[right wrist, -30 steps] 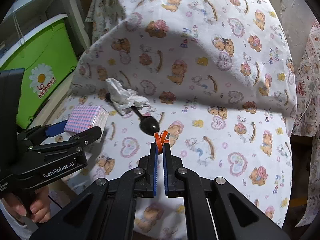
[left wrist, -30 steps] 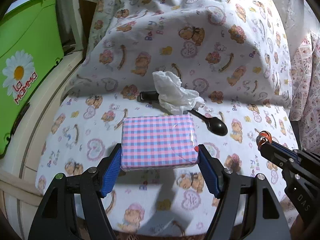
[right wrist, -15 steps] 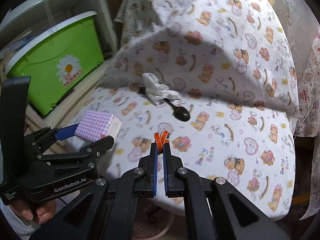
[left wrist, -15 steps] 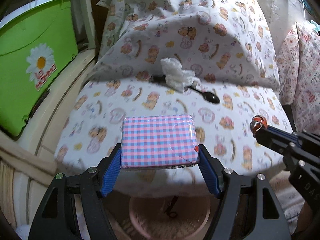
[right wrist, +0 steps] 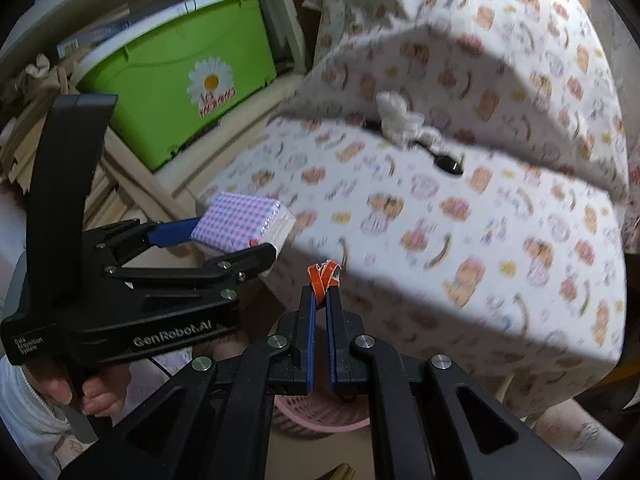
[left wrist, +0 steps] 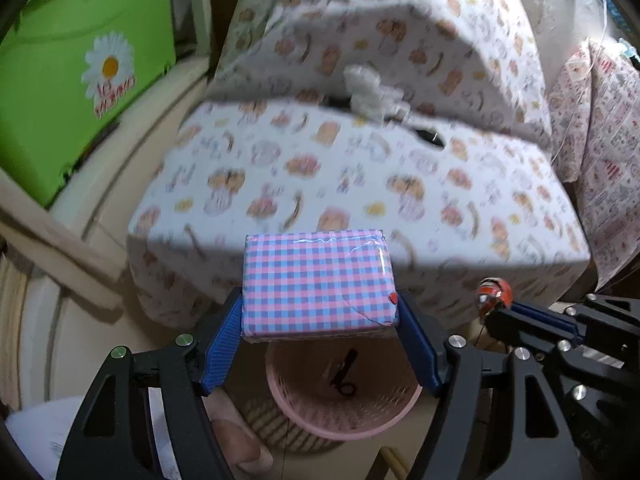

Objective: Collect trash
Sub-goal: 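Carry the tissue box in the left gripper while the right carries the clip over the basket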

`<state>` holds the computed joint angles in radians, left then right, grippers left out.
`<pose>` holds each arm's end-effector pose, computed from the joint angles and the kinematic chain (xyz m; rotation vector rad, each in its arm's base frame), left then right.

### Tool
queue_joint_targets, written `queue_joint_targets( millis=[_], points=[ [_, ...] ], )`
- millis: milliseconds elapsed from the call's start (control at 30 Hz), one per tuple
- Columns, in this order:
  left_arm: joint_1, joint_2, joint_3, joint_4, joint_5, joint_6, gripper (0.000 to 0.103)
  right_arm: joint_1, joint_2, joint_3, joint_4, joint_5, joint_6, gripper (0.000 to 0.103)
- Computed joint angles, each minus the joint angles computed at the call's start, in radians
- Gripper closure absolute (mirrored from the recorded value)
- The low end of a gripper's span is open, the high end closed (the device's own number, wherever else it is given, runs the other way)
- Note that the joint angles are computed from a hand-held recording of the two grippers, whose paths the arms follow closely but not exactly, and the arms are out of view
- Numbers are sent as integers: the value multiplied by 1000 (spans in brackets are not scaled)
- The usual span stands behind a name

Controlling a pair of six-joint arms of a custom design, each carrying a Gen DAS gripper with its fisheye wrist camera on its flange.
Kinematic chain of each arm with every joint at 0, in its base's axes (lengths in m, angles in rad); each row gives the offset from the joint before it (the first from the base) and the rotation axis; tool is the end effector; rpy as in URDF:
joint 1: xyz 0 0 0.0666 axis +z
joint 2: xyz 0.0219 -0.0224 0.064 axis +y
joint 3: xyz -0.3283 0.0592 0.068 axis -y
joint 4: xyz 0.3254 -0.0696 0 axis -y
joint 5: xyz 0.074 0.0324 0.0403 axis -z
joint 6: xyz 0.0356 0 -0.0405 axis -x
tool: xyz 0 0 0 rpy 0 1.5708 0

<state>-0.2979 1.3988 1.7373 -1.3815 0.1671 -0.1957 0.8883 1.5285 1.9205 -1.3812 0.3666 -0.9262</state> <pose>0.3752 -0.1218 0.4794 0.6954 2.5183 -0.2545 0.2848 0.3296 0.4961 0.1850 2.4835 0.3024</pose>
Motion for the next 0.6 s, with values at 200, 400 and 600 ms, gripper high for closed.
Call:
queue_joint_targets(
  millis=[200, 400, 600],
  points=[
    [18, 17, -40, -35, -26, -32, 32, 0, 10, -43, -10, -23, 2, 97],
    [15, 65, -37, -79, -15, -20, 32, -19, 12, -97, 3, -71, -16, 97],
    [-18, 102, -85, -61, -90, -25, 32, -38, 51, -122, -10, -111, -17, 97]
  ],
)
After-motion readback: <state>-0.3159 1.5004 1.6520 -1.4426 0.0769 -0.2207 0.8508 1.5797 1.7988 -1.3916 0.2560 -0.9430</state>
